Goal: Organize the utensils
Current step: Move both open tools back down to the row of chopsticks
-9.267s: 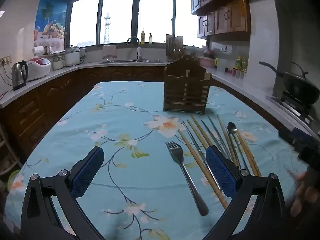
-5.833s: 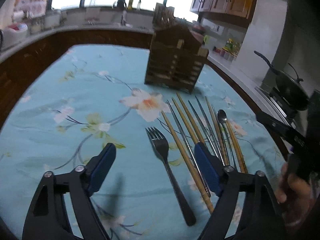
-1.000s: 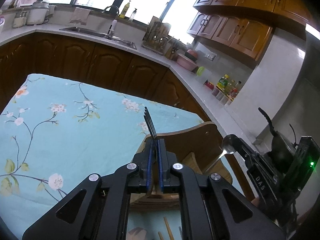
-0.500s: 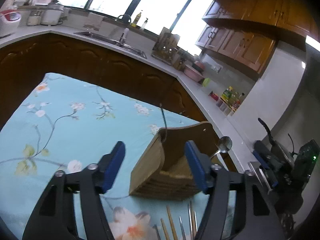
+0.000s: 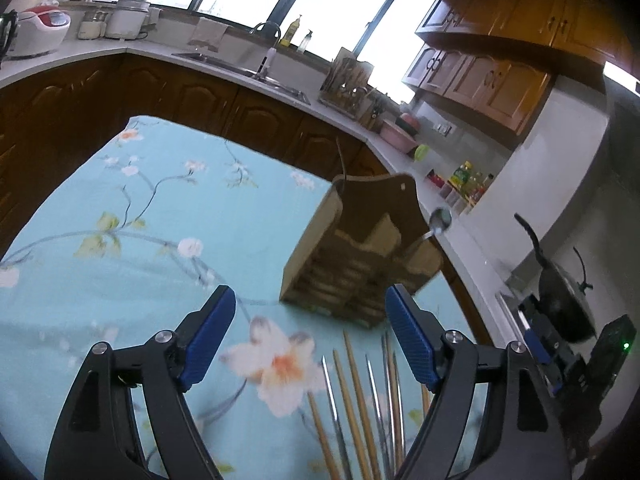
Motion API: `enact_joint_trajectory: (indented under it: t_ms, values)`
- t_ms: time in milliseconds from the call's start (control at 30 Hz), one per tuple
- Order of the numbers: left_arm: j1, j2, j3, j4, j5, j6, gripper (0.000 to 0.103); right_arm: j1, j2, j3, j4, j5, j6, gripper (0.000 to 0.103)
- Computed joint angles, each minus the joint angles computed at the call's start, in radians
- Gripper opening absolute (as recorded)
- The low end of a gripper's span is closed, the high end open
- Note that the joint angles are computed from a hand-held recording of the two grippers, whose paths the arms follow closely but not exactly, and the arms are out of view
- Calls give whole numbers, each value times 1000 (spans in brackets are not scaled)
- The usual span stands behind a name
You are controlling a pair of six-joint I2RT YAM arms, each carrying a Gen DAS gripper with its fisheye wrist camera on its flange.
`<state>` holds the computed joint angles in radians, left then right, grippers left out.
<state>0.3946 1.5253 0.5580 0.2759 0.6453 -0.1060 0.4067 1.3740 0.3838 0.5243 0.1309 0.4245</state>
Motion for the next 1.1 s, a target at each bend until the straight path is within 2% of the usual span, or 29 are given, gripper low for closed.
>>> enact_joint_trajectory:
  t_ms: [267, 533, 900, 1000, 1100]
  values:
    - [33, -73, -131, -46, -4, 76, 79, -36, -131, -165, -83, -29, 73, 99]
    - [12, -80, -228, -31, -49, 101, 79, 12, -247, -266, -164, 17, 97, 99]
    - [-40, -83, -265, -51, -116, 110, 79, 104, -173, -286, -75, 65, 120, 98]
    - [-68, -86, -267, -49, -146, 109, 79, 106, -125, -269, -59, 52, 118, 86]
    - [-100, -78, -263, -45, -176, 105, 79, 108, -68, -233, -59, 44, 110, 69]
